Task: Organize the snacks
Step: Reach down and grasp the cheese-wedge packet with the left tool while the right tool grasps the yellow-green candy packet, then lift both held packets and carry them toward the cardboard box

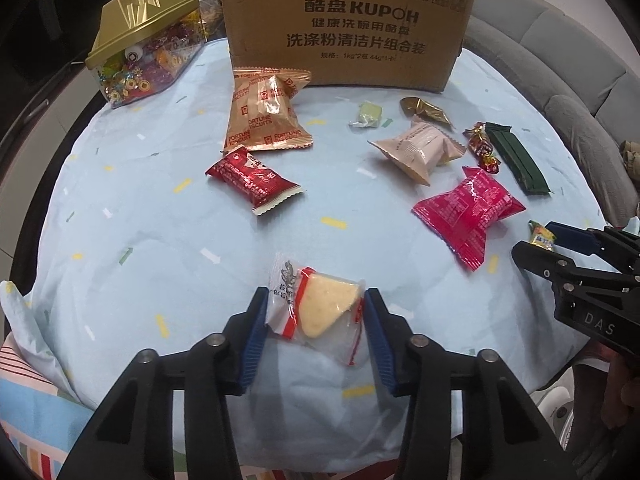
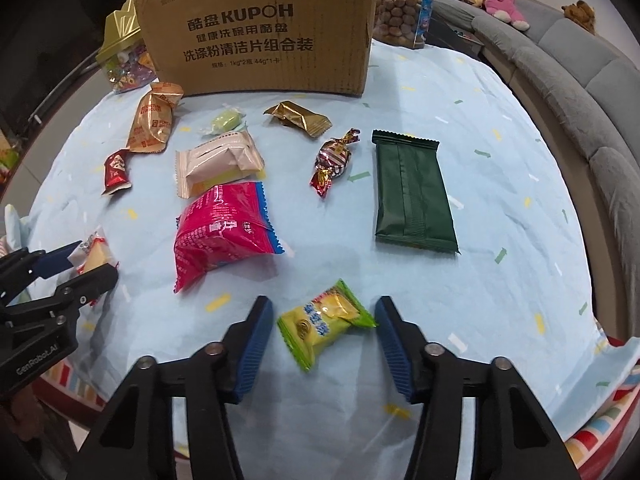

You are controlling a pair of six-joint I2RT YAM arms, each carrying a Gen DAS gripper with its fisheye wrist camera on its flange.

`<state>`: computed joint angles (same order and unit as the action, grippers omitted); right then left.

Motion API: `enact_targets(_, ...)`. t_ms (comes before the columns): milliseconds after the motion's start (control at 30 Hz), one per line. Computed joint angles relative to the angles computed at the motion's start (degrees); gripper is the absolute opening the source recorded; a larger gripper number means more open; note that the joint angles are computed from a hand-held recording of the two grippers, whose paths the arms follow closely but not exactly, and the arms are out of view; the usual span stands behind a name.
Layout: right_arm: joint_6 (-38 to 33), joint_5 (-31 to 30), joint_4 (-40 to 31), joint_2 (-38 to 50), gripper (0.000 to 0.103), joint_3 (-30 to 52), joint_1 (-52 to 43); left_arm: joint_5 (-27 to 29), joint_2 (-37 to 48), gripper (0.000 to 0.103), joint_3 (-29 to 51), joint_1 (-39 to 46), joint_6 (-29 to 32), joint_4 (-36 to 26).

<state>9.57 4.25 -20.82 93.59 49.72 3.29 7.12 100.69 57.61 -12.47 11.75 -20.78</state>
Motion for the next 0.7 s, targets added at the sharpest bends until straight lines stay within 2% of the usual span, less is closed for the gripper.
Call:
enact_targets(167, -0.28, -0.82, -0.53, -0.36, 0.038, 0.12, 0.13, 1.56, -0.63, 0.035, -0.37, 0.34, 0.13, -0.31)
enact_targets(300, -0.14, -1.65, -0.77, -0.71, 0.036, -0.08, -0.1, 2.22, -1.13, 0.033, -0.59, 0.34, 0.24, -0.5)
enact_targets(367, -0.19, -1.82, -1.11, -0.8, 0.031, 0.04, 0.07, 2.6, -1.1, 0.033, -0.51, 0.44, 0.31, -0.53)
enact_targets(700, -0.4, -1.0, -1.81, -3.38, 0.031, -0.03, 0.88, 3.68, -4.14, 0.033, -1.62, 1.02, 0.65, 0.16)
